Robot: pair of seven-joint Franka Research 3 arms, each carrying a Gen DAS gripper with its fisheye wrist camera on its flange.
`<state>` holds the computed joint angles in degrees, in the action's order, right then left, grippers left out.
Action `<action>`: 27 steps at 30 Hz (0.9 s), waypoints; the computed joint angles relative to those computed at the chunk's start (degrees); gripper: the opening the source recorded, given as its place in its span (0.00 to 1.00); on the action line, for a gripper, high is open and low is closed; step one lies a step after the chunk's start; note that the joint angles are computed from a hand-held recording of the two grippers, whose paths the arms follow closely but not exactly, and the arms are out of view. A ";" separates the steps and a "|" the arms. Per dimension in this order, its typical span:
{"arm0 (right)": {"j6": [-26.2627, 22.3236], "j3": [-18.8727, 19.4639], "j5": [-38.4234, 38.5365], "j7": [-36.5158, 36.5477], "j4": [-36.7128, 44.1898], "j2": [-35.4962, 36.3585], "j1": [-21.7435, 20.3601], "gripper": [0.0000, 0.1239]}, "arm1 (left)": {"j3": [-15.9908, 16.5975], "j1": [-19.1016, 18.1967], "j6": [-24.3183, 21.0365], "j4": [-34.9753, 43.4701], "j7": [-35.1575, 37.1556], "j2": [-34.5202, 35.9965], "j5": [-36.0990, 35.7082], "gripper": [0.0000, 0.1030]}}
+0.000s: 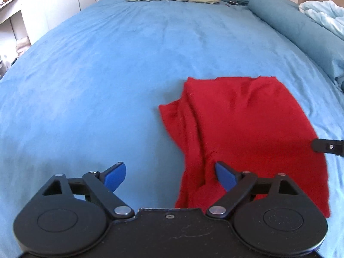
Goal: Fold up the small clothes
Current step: 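Open both grippers and lift them away from the folded sweater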
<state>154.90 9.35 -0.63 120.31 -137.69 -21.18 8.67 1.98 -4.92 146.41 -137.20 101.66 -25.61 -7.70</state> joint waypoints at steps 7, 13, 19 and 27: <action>15.50 1.03 -2.57 -1.72 -8.97 0.63 -2.16 0.83 | 5.30 -5.12 13.97 -9.09 5.56 -1.37 -6.65 1.00; 23.68 7.88 -2.06 0.55 -13.31 -2.45 -8.31 0.83 | 5.95 -6.34 18.84 -12.14 6.69 -4.63 -7.15 0.99; 16.95 10.53 0.63 2.27 -14.90 -17.02 -8.32 0.83 | 3.42 -2.11 14.40 -12.27 0.70 -15.49 -0.46 0.99; -11.32 13.19 -1.68 6.86 -6.21 -35.36 -6.55 0.83 | 2.94 -0.43 -2.54 -7.77 -6.06 -32.10 4.81 1.00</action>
<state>143.57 22.54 -2.31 127.17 -143.90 -56.55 2.12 4.91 -5.36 143.86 -144.97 95.60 -57.71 -2.89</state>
